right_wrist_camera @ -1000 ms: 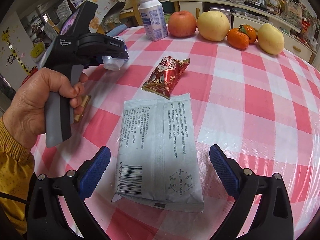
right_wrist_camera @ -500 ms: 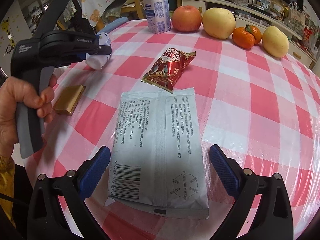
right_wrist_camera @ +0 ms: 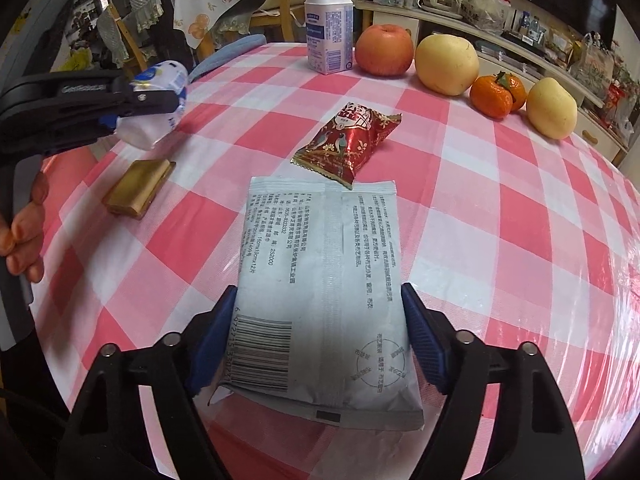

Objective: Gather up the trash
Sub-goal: 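Grasp the white printed wipes pack with the right tool while the left tool holds the bottle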

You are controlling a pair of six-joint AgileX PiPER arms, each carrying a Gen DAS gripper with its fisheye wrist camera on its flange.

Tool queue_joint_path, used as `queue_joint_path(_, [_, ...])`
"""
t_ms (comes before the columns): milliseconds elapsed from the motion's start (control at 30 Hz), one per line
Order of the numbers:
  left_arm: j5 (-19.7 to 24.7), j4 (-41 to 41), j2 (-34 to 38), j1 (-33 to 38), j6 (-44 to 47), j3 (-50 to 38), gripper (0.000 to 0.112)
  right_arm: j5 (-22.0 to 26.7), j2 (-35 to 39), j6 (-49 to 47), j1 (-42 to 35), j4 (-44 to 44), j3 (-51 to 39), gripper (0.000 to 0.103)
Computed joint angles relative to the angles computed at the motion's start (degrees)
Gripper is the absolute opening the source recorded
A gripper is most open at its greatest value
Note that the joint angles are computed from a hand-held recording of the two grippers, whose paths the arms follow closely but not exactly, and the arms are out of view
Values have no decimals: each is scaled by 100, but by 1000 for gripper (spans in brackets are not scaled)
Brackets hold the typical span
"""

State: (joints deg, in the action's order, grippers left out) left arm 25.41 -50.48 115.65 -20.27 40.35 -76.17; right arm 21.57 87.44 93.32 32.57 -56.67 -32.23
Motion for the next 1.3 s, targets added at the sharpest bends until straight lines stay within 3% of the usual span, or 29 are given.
queue_joint_path(333, [177,-1557,-796,592,1503,1076,26,143,-98,1155,305,-745,159,66])
queue_joint_path(567, [401,-2216,-1074,1083,2403,1531,26,196,-120,1827,645,-1099,206,63])
queue_joint_path(700, [508,-2370,-1028,1254,2723,1583,26,518,-162,2129,974,-1197,148,62])
queue_joint_path(867, [590,-2409,-998,1335,2836,1570,26,881,-235,2264,1299,-1137,20,62])
queue_joint_path(1300, [491,-2765,-1361,1631,3320,1757,26,1805,-86,1411,2067,-493,-1075,62])
